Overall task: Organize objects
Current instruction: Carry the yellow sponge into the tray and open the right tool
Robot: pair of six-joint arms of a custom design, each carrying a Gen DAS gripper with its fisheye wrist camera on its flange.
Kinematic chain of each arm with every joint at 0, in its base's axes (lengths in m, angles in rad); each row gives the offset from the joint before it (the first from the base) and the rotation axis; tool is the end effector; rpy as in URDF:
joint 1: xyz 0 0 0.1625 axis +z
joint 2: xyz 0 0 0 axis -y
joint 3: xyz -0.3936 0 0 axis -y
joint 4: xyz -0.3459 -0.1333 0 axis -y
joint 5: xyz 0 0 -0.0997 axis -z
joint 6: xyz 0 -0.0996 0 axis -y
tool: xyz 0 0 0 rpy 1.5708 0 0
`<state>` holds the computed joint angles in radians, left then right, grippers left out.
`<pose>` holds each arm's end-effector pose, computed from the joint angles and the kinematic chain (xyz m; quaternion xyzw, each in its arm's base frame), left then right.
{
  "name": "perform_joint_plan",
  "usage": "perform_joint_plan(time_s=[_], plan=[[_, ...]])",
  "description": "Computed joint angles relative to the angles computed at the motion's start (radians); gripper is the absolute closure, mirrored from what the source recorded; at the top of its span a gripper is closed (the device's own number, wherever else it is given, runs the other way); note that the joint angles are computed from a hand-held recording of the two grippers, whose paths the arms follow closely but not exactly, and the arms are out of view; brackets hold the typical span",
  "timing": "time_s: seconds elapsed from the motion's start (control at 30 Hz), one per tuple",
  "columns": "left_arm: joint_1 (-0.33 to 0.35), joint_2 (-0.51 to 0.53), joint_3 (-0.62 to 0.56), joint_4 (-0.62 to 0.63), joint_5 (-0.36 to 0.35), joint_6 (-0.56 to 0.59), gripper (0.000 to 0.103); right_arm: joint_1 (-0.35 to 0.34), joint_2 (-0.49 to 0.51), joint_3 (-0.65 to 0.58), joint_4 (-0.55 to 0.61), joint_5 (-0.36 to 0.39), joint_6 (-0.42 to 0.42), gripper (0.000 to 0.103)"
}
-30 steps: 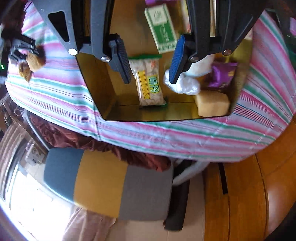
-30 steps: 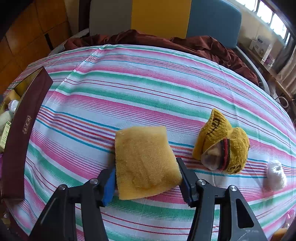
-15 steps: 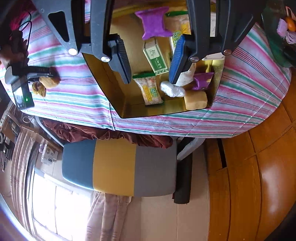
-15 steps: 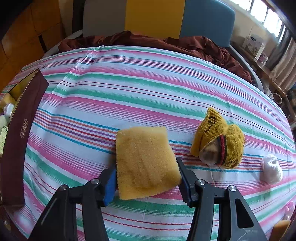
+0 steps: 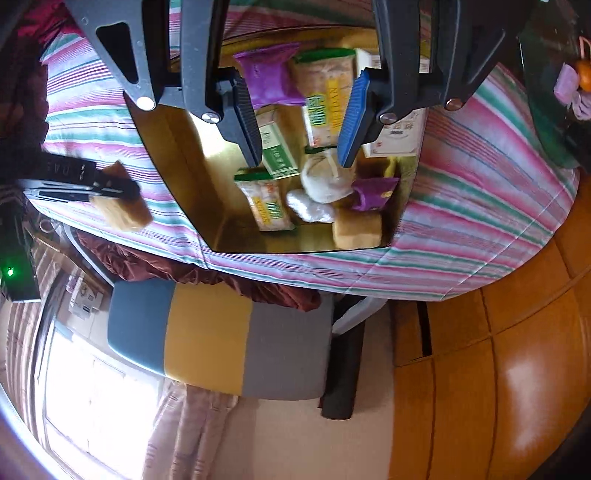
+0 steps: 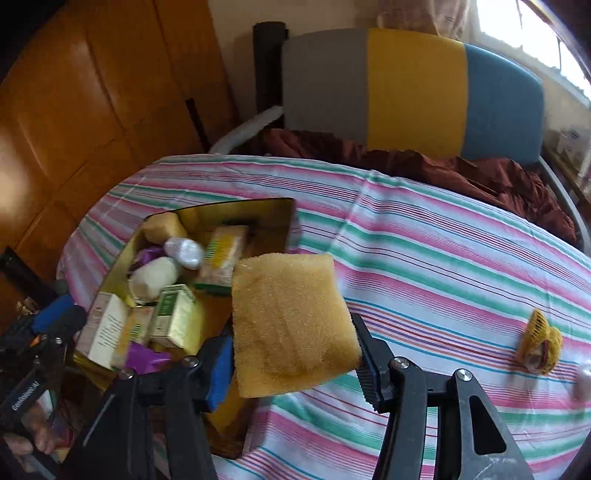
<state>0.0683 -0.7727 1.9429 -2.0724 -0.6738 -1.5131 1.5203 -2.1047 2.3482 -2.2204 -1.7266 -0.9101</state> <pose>-0.4410 -0.2418 0.0082 0.1378 0.8520 -0.3902 0.3209 0.1043 -0.2715 0.3669 0.3926 -0.8942 0.1431 0.1605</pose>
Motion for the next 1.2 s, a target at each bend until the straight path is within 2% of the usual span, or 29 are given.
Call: perform_joint_plan(time_s=[0.13, 0.23, 0.37, 0.6, 0.73, 0.8, 0.87, 1.03, 1.2], plan=[[-0.007, -0.054, 0.044, 0.058, -0.007, -0.093, 0.061, 0.101, 0.042, 0.050, -0.017, -0.046, 0.060, 0.046], [-0.013, -0.084, 0.051, 0.177, -0.016, -0.227, 0.061, 0.144, 0.095, 0.081, -0.062, -0.085, 0.092, 0.046], [-0.019, -0.127, 0.088, 0.222, -0.032, -0.307, 0.061, 0.179, 0.173, 0.117, -0.153, -0.152, 0.127, 0.046], [-0.015, -0.150, 0.119, 0.213, -0.042, -0.327, 0.061, 0.228, 0.281, 0.153, -0.250, -0.281, 0.183, 0.044], [-0.015, -0.145, 0.115, 0.213, -0.045, -0.319, 0.061, 0.209, 0.285, 0.164, -0.239, -0.247, 0.182, 0.038], [-0.016, -0.140, 0.108, 0.224, -0.042, -0.321, 0.061, 0.190, 0.266, 0.166, -0.231, -0.228, 0.179, 0.027], [-0.013, -0.135, 0.105, 0.219, -0.044, -0.314, 0.061, 0.174, 0.242, 0.166, -0.216, -0.207, 0.174, 0.023], [-0.013, -0.122, 0.089, 0.241, -0.050, -0.328, 0.061, 0.140, 0.178, 0.147, -0.158, -0.164, 0.170, 0.023], [-0.020, -0.113, 0.075, 0.245, -0.048, -0.314, 0.061, 0.140, 0.127, 0.143, -0.131, -0.137, 0.172, 0.021]])
